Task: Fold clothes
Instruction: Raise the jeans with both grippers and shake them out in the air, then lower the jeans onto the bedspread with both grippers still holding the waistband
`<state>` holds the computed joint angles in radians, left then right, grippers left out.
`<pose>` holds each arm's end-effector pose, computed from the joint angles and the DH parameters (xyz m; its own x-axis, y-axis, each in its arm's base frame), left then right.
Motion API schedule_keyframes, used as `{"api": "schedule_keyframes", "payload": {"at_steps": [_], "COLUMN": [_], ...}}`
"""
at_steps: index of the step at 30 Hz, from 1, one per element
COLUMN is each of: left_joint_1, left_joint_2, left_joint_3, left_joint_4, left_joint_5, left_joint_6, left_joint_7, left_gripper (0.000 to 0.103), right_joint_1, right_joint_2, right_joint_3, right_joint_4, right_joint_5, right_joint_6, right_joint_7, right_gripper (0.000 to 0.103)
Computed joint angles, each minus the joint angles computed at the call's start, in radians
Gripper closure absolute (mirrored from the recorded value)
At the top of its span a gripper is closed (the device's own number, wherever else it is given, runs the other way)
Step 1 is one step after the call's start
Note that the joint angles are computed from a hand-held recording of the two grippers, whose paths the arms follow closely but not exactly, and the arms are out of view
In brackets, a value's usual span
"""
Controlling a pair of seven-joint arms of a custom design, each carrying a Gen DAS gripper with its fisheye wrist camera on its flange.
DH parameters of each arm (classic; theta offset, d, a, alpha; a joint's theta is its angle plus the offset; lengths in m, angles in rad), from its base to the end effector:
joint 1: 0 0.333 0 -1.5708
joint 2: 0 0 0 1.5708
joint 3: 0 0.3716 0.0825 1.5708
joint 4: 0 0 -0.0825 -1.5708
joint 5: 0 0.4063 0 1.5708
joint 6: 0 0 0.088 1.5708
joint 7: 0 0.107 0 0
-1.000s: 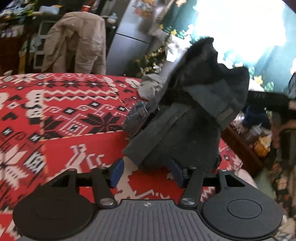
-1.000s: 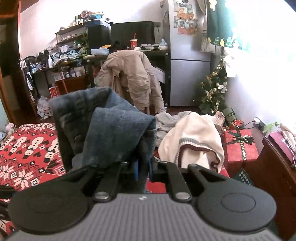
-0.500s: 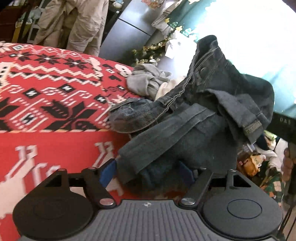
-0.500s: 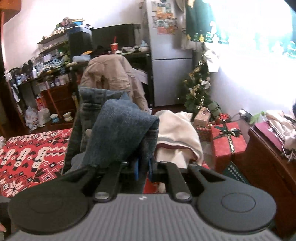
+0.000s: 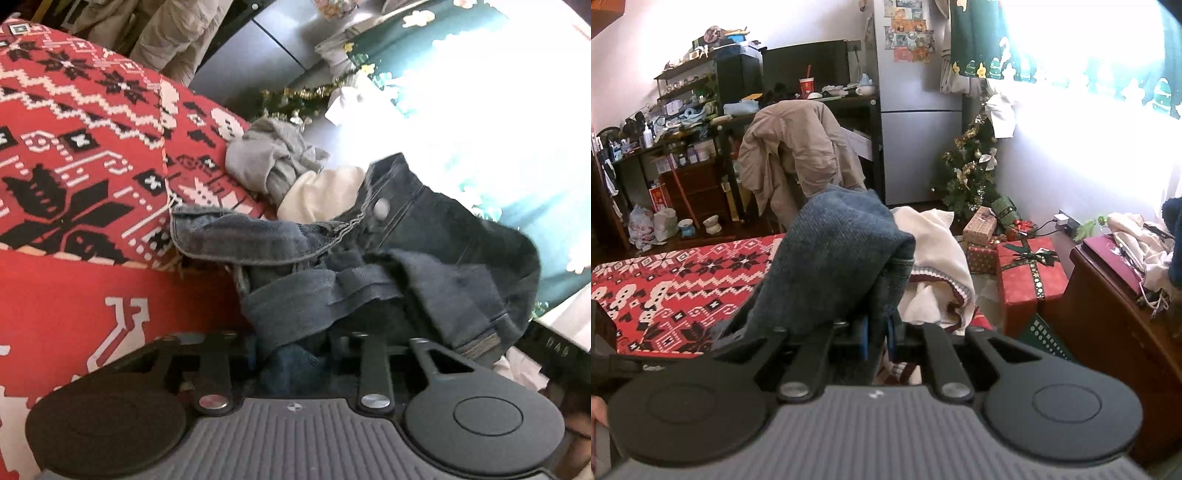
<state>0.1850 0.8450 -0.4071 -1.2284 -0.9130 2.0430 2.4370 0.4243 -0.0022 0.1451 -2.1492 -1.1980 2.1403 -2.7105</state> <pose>0.8167 -0.1170 0.3514 -0.5164 -0.4247 0.7436 -0.8523 0.1708 -0.4944 0.5010 0.2736 0.4677 -0.6369 -0.7687 -0.0590 -0.3935 0.3899 -0.8326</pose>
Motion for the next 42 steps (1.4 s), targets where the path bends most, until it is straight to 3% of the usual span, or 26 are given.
{"api": "schedule_keyframes", "payload": {"at_steps": [8, 15, 20, 25, 30, 35, 42], "left_joint_1": [0.074, 0.158, 0.149, 0.137, 0.135, 0.146, 0.155], "left_joint_2": [-0.06, -0.136, -0.179, -0.169, -0.121, -0.112, -0.134], "left_joint_3": [-0.001, 0.03, 0.091, 0.102, 0.085, 0.065, 0.085], "left_joint_4": [0.009, 0.031, 0.039, 0.006, 0.021, 0.011, -0.036], "left_joint_5": [-0.072, -0.147, -0.072, 0.012, 0.079, 0.074, 0.068], "left_joint_6": [0.039, 0.123, 0.227, 0.262, 0.136, 0.051, 0.035], "left_joint_7": [0.035, 0.121, 0.056, 0.029, -0.025, 0.022, 0.063], "left_gripper": [0.083, 0.083, 0.083, 0.082, 0.079, 0.074, 0.067], "right_joint_1": [0.01, 0.033, 0.067, 0.103, 0.15, 0.158, 0.102], "right_joint_2": [0.037, 0.166, 0.315, 0.427, 0.425, 0.375, 0.334], "right_joint_3": [-0.004, -0.038, -0.087, -0.122, -0.17, -0.197, -0.195], "right_joint_4": [0.068, 0.258, 0.456, 0.564, 0.503, 0.375, 0.235], "right_joint_5": [-0.075, -0.234, -0.281, -0.169, -0.047, 0.016, -0.038], "right_joint_6": [0.072, 0.257, 0.405, 0.44, 0.359, 0.267, 0.344], "right_joint_7": [0.018, 0.049, 0.06, -0.009, -0.011, 0.054, 0.192], "right_gripper": [0.093, 0.093, 0.092, 0.092, 0.094, 0.094, 0.084]}}
